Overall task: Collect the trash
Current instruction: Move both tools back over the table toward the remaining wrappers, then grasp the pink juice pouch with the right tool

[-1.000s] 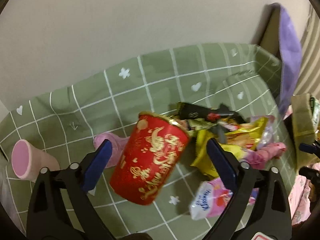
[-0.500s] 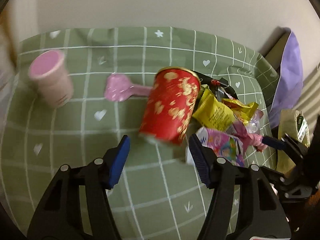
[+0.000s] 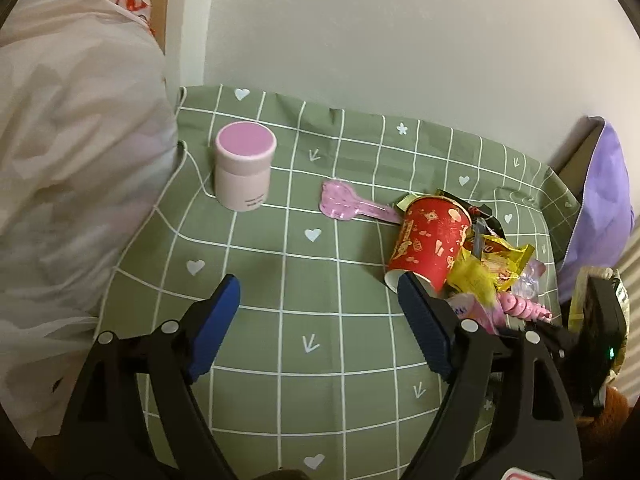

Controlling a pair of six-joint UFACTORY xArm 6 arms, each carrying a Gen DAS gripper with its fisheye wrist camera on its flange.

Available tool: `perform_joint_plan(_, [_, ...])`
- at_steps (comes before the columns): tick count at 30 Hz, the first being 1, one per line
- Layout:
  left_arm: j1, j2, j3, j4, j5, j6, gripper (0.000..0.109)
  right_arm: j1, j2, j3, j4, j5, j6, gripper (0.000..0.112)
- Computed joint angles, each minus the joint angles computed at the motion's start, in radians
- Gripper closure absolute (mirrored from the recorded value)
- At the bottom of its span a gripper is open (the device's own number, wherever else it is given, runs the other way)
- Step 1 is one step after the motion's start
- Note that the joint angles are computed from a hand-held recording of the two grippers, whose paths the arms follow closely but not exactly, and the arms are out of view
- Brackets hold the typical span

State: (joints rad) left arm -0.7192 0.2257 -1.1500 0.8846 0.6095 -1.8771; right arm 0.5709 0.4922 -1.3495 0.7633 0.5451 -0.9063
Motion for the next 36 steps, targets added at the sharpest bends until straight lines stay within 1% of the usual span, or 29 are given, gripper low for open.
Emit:
perform_joint_plan(5, [-0.001,-0.018,0.031,0.006,-0.027,-0.023,0.031,0.008,-0.045,0.058,0.030,-0.023,0.000,0.050])
perform_joint_plan(9, [-0.005,-0.024,0.046,0.031,-0.032,-0.061,0.031,0.011,-0.080,0.094,0.086,-0.073,-0.027,0.050])
perform_joint_plan(12, [-0.004,-0.019,0.048,0.054,-0.044,-0.088,0.031,0.006,-0.066,0.078,0.098,-0.061,-0.027,0.050])
perform_joint_plan(14, [-0.004,-0.014,0.047,0.062,-0.054,-0.096,0.031,0.003,-0.053,0.072,0.085,-0.054,-0.015,0.058])
perform_joint_plan(15, [-0.004,-0.012,0.045,0.070,-0.058,-0.098,0.030,0.004,-0.044,0.067,0.067,-0.049,-0.001,0.066])
perform_joint_plan(16, [-0.004,-0.010,0.045,0.079,-0.064,-0.102,0.027,0.009,-0.039,0.066,0.046,-0.053,0.016,0.074])
perform_joint_plan(17, [-0.003,-0.009,0.046,0.087,-0.074,-0.110,0.025,0.013,-0.042,0.075,0.034,-0.062,0.016,0.079])
perform_joint_plan(19, [0.005,-0.007,0.053,0.113,-0.114,-0.143,0.024,0.019,-0.057,0.092,0.054,-0.074,-0.010,0.097])
perform_joint_plan(22, [0.017,0.003,0.056,0.133,-0.169,-0.181,0.024,0.012,-0.092,0.117,0.108,-0.087,-0.043,0.103])
perform_joint_plan(24, [0.023,0.013,0.050,0.140,-0.199,-0.188,0.024,0.000,-0.118,0.123,0.148,-0.082,-0.060,0.104])
perform_joint_plan(26, [0.032,0.028,0.036,0.164,-0.228,-0.201,0.023,-0.006,-0.142,0.135,0.175,-0.108,-0.071,0.104])
perform_joint_plan(27, [0.047,0.045,0.027,0.155,-0.279,-0.185,0.013,-0.010,-0.152,0.141,0.186,-0.123,-0.074,0.104])
perform_joint_plan(28, [0.063,0.065,0.015,0.143,-0.336,-0.162,0.015,-0.013,-0.161,0.148,0.192,-0.138,-0.073,0.104])
perform_joint_plan(29, [0.070,0.082,0.000,0.139,-0.362,-0.147,0.015,-0.018,-0.169,0.154,0.197,-0.151,-0.069,0.104])
perform_joint_plan(30, [0.070,0.108,-0.030,0.114,-0.371,-0.099,0.015,-0.021,-0.178,0.164,0.204,-0.165,-0.067,0.104])
perform_joint_plan(32, [0.063,0.141,-0.072,0.045,-0.362,0.010,0.015,-0.031,-0.192,0.184,0.219,-0.190,-0.061,0.104])
perform_joint_plan(34, [0.050,0.179,-0.132,-0.053,-0.311,0.159,0.015,-0.046,-0.205,0.203,0.231,-0.201,-0.050,0.104])
perform_joint_plan(36, [0.045,0.206,-0.184,-0.082,-0.255,0.237,0.015,-0.058,-0.221,0.224,0.239,-0.212,-0.036,0.104])
